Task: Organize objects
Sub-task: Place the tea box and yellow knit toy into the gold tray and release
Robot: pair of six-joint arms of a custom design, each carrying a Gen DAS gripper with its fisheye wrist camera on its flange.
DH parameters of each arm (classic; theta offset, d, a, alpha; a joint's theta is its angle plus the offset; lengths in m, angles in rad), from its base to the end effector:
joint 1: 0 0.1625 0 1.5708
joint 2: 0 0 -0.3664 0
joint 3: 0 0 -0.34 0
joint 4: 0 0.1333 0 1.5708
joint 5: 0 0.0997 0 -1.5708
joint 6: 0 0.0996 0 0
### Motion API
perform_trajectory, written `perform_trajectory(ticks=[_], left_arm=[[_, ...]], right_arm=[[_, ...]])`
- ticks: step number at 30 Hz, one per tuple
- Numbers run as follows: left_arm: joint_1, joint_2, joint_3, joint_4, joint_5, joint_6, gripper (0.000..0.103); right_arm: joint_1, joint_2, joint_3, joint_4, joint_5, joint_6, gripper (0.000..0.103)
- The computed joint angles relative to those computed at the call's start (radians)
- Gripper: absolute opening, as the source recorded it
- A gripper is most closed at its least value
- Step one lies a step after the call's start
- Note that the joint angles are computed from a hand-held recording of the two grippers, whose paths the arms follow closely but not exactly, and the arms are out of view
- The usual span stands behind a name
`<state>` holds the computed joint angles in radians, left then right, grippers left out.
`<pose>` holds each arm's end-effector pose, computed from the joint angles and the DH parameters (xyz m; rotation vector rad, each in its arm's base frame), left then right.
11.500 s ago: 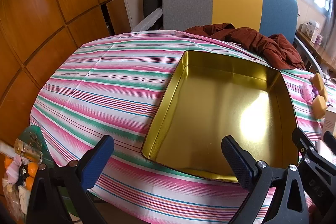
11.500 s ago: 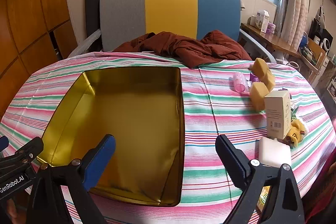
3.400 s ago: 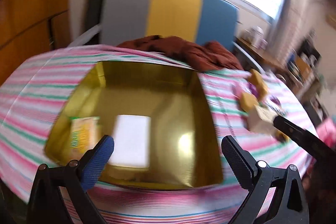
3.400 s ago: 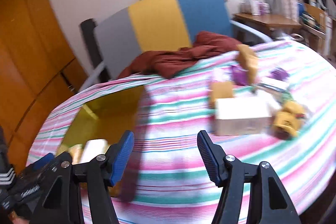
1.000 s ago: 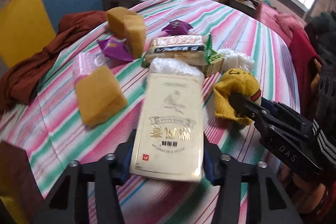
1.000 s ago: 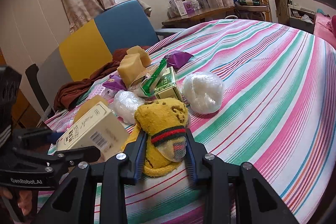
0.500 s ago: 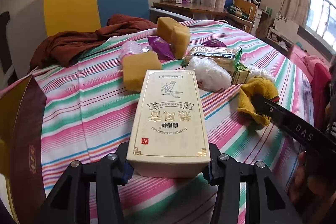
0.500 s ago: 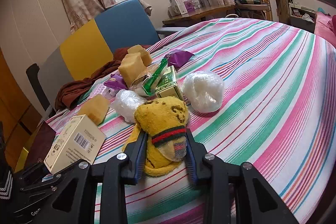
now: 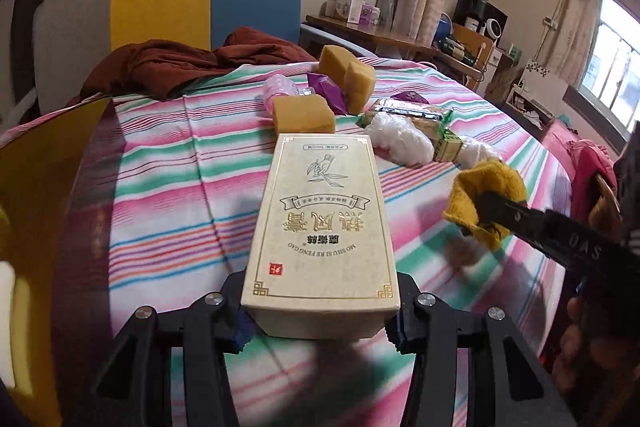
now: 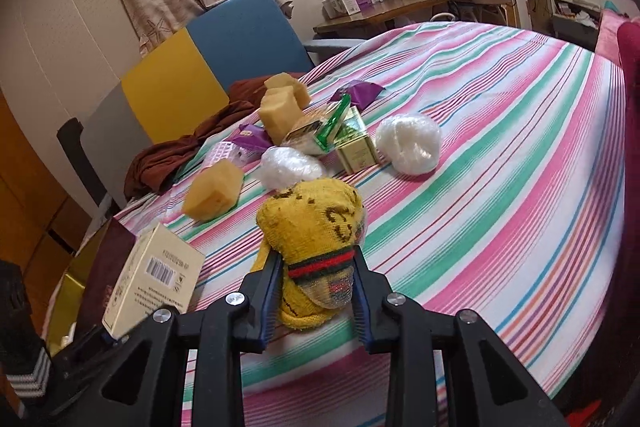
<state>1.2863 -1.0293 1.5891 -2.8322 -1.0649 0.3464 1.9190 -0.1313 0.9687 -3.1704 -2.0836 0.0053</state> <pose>0.0032 -0.6358 0.2937 0.5468 2.4320 -0.8878 0.3260 -0.6507 -0.0360 0.1713 -2.5617 1.1249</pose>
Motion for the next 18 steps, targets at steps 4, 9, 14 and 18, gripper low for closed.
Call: perform_trajectory(ticks=[4,9,14,18], left_arm=[[0.0,-0.08,0.087,-0.038,-0.037,-0.011,0.051],[-0.005,-0.162,0.15,-0.065,-0.057,-0.031,0.051],[-0.009,-0.236,0.192,-0.096,-0.05,-0.026,0.051],[0.005,-0.282,0.196,-0.1,-0.045,-0.058,0.051]], right_arm=[[0.021,-0.01,0.018,0.008,0.021,-0.009,0.031],[0.063,0.0,0.004,0.052,0.056,-0.041,0.031],[0.094,0.025,-0.044,0.128,0.095,-0.039,0.031],[0.129,0.056,-0.109,0.192,0.138,-0.081,0.031]])
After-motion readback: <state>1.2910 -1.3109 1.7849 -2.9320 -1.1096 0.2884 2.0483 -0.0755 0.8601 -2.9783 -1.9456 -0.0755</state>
